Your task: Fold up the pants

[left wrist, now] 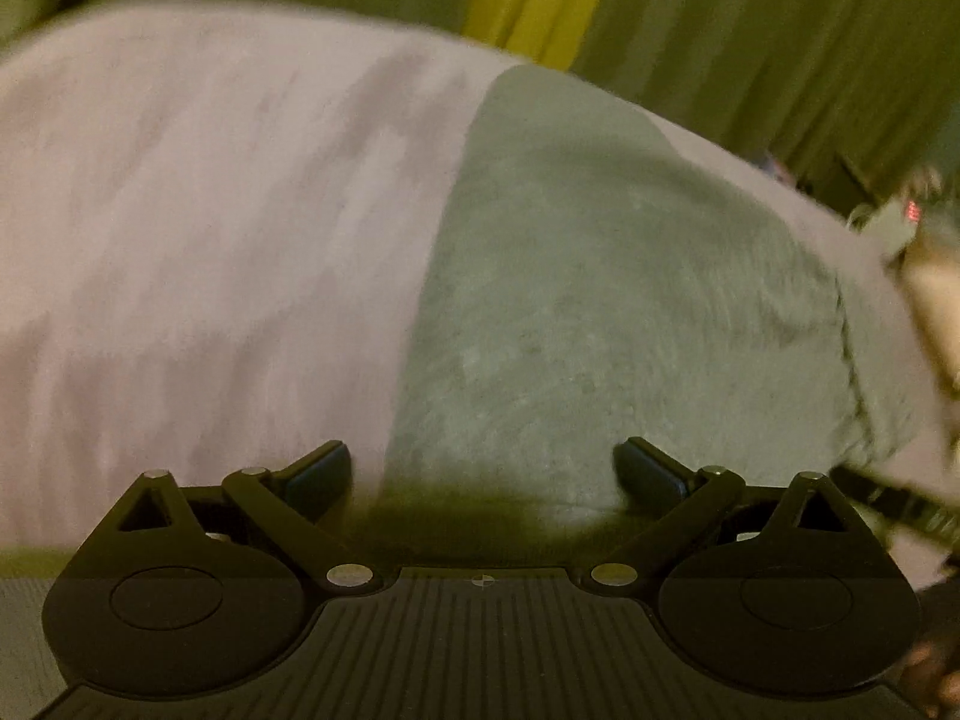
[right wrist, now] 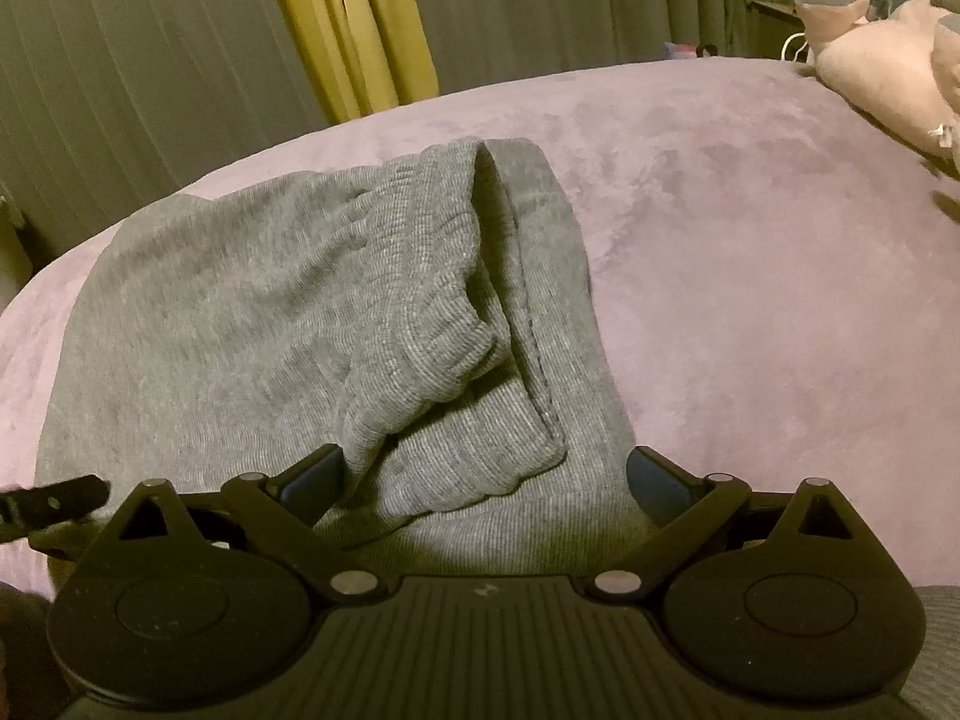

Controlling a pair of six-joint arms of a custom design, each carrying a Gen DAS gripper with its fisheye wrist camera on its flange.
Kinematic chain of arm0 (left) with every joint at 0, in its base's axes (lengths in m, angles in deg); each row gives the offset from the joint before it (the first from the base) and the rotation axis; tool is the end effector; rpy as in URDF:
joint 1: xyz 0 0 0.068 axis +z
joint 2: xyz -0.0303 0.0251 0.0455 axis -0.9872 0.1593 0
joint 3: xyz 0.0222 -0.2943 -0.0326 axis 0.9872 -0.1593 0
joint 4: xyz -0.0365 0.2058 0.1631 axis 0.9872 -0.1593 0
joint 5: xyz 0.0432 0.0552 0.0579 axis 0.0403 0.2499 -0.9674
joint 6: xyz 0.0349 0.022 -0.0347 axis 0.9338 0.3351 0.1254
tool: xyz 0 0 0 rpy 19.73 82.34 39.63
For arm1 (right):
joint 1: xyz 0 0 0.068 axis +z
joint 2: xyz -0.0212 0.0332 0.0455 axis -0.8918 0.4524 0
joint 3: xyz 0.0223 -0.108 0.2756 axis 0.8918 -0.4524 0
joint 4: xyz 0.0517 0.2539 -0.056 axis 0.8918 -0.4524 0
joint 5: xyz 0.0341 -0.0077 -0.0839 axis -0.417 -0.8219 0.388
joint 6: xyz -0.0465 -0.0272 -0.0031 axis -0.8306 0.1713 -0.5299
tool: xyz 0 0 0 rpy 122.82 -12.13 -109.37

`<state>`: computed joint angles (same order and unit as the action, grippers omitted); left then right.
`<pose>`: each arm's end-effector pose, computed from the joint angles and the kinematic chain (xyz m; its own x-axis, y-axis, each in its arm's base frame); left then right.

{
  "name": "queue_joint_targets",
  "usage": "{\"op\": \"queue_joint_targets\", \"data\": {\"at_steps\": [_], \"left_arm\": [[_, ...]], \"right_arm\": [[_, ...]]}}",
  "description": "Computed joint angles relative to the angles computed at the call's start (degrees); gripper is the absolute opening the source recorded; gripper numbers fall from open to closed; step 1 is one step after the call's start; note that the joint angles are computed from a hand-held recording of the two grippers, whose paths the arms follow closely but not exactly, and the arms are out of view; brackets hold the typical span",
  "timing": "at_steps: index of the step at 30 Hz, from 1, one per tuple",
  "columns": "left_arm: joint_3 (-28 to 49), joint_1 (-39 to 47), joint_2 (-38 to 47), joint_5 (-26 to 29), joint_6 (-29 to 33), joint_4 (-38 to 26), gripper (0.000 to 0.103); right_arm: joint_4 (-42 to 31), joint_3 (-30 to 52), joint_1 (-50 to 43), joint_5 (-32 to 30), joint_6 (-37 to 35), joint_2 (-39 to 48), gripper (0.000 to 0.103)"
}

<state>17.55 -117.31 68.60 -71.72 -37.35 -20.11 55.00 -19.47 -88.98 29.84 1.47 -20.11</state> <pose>0.1618 -0.1108 0.2270 -0.8175 -0.2950 -0.4946 -0.1609 0.9416 -0.2958 0.1436 -0.0528 0.2001 -0.7786 0.1786 -0.6016 0.0355 0.9697 0.2419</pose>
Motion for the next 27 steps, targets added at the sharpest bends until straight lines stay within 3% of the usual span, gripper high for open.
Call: {"op": "queue_joint_targets", "data": {"at_steps": [4, 9, 12, 16, 20, 24, 27], "left_arm": [[-1.92, 6.64, -4.42, 10.48, -1.15, -1.28, 0.100], [-2.08, 6.76, -6.58, 15.74, 1.31, -3.16, 0.100], [0.39, 0.49, -3.42, 11.71, 3.16, -5.62, 0.100], [3.17, -9.02, 2.53, -2.62, 0.48, -8.47, 0.100], [4.29, -7.76, 5.71, -3.59, -1.74, -10.80, 0.101], [3.37, -3.70, 2.03, -0.91, -4.08, -11.17, 0.101], [4.55, -5.41, -0.61, -4.55, -5.63, -14.50, 0.100]], "right_arm": [[0.13, 0.03, -0.33, -0.64, 0.11, 0.62, 0.099], [-0.33, 0.25, -1.34, -1.96, -0.21, 1.17, 0.099], [-0.25, 0.32, -2.25, -3.10, -0.34, 2.00, 0.099], [0.09, 0.33, -2.41, -3.50, 0.15, 2.68, 0.099], [0.33, 0.15, -2.24, -3.46, 0.40, 2.58, 0.099], [0.07, 0.18, -2.57, -3.84, 0.31, 2.63, 0.099], [-0.02, 0.40, -3.19, -4.53, 0.17, 3.15, 0.099]]}}
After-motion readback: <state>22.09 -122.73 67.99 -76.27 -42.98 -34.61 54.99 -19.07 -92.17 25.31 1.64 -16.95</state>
